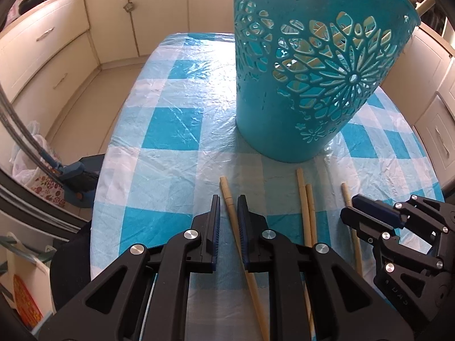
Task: Organize utensils
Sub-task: 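Close the left tool on a chopstick beside the bundle, then lift the chopstick with the left tool and drop it into the basket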
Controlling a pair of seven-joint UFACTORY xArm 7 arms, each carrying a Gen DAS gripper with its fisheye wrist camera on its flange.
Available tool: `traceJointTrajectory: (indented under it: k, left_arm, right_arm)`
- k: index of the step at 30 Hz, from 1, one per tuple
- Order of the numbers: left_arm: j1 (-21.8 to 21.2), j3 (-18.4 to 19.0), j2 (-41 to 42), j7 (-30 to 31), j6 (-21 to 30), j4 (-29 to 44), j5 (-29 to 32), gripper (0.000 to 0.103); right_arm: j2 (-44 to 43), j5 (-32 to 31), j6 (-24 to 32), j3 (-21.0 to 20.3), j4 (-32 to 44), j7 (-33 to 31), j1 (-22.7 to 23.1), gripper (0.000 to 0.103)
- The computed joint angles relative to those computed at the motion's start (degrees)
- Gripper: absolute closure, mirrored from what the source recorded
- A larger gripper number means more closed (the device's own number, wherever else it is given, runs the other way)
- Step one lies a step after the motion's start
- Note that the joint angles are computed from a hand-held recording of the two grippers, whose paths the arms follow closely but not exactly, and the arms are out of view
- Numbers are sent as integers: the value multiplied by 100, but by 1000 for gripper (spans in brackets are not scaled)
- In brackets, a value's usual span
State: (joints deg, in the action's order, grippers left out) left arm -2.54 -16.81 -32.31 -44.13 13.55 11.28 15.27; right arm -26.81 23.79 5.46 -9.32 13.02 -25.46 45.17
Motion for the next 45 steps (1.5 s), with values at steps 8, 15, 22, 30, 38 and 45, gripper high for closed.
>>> traceJointTrajectory:
  k: [8,15,22,30,38,45]
  left_arm:
    - [-602,922,194,1245,115,119,-588,92]
    - [-406,637,450,1419,444,433,-664,91]
    - [-286,461,537,1109,449,503,-320,98]
    - [-931,966,-1180,1472,389,-240,-985,98]
    - [-1342,1199,-2976,1918,636,-152,-1522,98]
    - [-906,869,-2636,1876,-406,532,-1578,98]
  right_arm:
    - [152,170,115,-171,171,-179,-71,91]
    - [106,165,-165,-210,27,-225,66,85]
    - [155,101,-237,-325,33,-215,146,85]
    - [84,328,-180,-862,64,-436,572,84]
    - [61,610,-125,-897,88,-702,566,84]
    - [17,787,-73,-929,95,-825,596,84]
